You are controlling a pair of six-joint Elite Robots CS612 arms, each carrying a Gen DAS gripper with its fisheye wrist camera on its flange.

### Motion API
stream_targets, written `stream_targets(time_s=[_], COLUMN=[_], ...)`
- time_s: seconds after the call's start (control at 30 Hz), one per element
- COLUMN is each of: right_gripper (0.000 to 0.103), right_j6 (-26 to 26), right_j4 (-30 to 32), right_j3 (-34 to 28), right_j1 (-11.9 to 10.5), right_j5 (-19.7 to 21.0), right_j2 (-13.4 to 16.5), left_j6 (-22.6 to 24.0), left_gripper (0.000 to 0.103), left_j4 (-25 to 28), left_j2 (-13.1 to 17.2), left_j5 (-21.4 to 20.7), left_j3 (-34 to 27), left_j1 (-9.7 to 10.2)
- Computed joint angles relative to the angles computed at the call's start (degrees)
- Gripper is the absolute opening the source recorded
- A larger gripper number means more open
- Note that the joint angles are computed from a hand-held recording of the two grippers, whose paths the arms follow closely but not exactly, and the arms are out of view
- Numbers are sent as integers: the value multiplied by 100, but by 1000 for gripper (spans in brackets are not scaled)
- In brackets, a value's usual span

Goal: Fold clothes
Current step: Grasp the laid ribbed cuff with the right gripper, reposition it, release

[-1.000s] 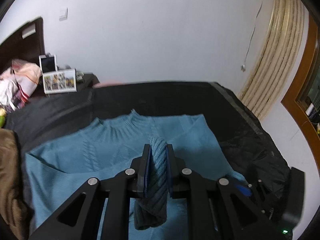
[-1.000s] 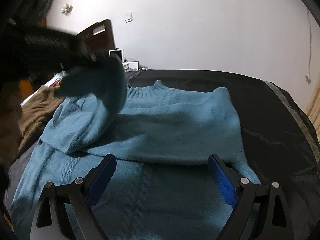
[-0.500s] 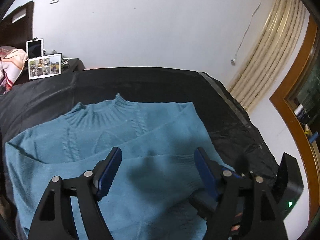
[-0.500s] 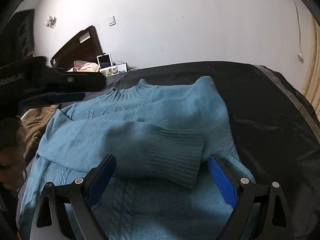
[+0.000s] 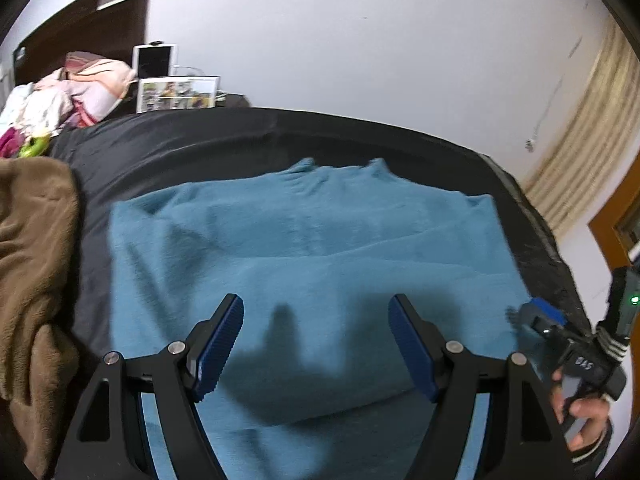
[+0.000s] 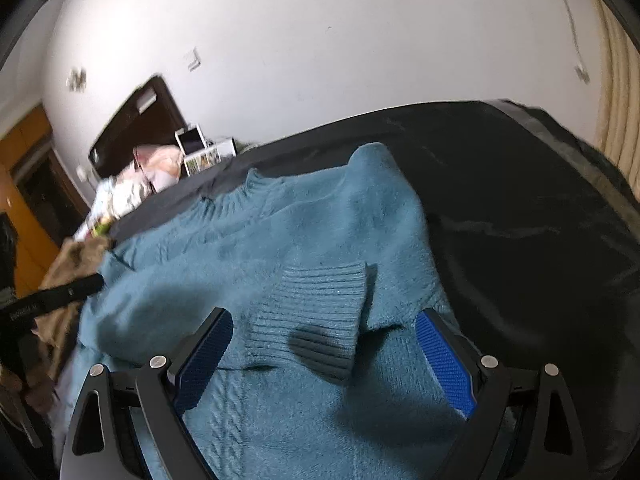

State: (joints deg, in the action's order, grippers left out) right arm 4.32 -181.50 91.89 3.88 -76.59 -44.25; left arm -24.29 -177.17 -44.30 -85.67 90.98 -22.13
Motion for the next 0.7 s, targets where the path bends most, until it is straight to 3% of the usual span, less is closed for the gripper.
stream_targets(time_s=[0.13, 0.33, 0.4, 0.47, 0.5, 0.6, 0.63, 0.7], right_gripper=[95, 92, 83, 58, 52, 14, 6, 6], right_j6=[-544, -876, -1063, -1179, -1235, -1433, -1477, -1407], right_j4=[761, 1242, 1169, 1099, 1050, 755, 658, 298], right_j3=[-275, -540, -531, -502, -487, -435, -431, -420], right_j1=[66, 132, 183, 205, 222, 265, 264, 240], right_j5=[-254, -565, -692, -629, -652, -778, -817, -837], right_j2=[16, 110, 128, 128, 120, 96, 79, 48], left_j6=[28, 59, 179, 197, 205, 207, 189, 102], left_gripper=[78, 78, 78, 78, 78, 78, 78, 78], left_j4=[29, -43, -82, -88, -91, -141, -170, -264], left_j2=[54, 163, 179, 201, 212, 229, 228, 228], left_j5=[161, 114, 205, 204, 202, 175, 160, 181], left_j3=[35, 36, 40, 24, 16, 3, 8, 23], left_j1=[42, 95, 74, 79, 83, 97, 103, 116])
